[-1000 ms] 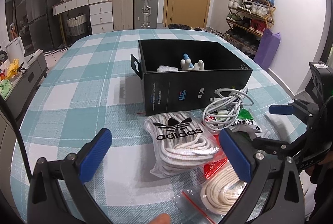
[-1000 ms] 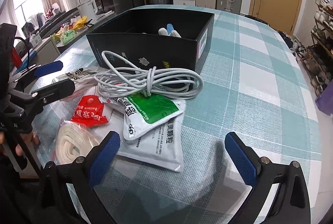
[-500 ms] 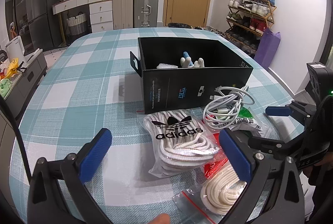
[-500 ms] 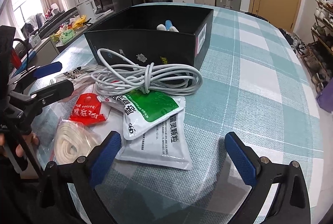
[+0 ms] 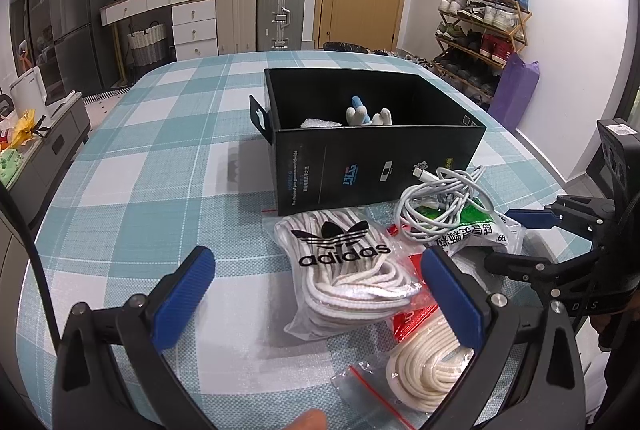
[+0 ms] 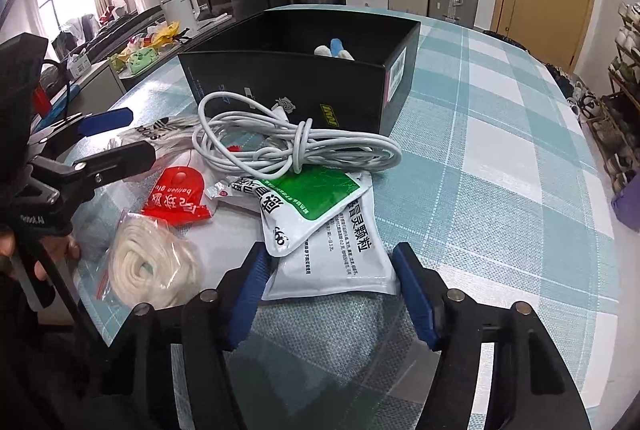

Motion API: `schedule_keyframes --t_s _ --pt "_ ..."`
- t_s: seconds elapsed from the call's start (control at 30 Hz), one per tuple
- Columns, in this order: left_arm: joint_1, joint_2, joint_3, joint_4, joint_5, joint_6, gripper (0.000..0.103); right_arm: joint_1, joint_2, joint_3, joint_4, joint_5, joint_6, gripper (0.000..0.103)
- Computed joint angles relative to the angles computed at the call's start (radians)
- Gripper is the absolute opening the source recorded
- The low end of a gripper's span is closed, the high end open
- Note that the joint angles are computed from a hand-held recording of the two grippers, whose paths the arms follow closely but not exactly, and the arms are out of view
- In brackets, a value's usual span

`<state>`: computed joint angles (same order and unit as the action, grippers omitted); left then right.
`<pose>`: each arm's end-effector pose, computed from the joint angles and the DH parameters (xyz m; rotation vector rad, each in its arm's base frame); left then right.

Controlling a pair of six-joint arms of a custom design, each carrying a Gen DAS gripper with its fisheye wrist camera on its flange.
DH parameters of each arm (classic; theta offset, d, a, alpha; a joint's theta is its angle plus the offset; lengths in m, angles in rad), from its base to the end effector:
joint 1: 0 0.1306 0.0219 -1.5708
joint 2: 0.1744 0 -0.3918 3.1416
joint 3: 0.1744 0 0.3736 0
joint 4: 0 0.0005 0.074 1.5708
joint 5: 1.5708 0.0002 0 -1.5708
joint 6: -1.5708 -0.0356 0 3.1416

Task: Organize soft objects
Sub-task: 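Grasp the clear adidas rope bag with the left gripper while the right gripper grasps the white sachet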

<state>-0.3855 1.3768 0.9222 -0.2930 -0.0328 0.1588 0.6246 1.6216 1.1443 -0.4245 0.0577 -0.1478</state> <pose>0.3988 -0.1611 0.2836 0.2470 2.3167 -0.2366 0.4144 0.2956 0.2548 -0.5634 2.4242 0.2593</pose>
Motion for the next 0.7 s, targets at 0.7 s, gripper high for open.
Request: schedule_keyframes --t_s 0.7 --pt "-0.012 0.047 0.045 -0.043 -0.013 0.014 0.103 0.01 0.001 -0.011 0.036 0.013 0.015 0.055"
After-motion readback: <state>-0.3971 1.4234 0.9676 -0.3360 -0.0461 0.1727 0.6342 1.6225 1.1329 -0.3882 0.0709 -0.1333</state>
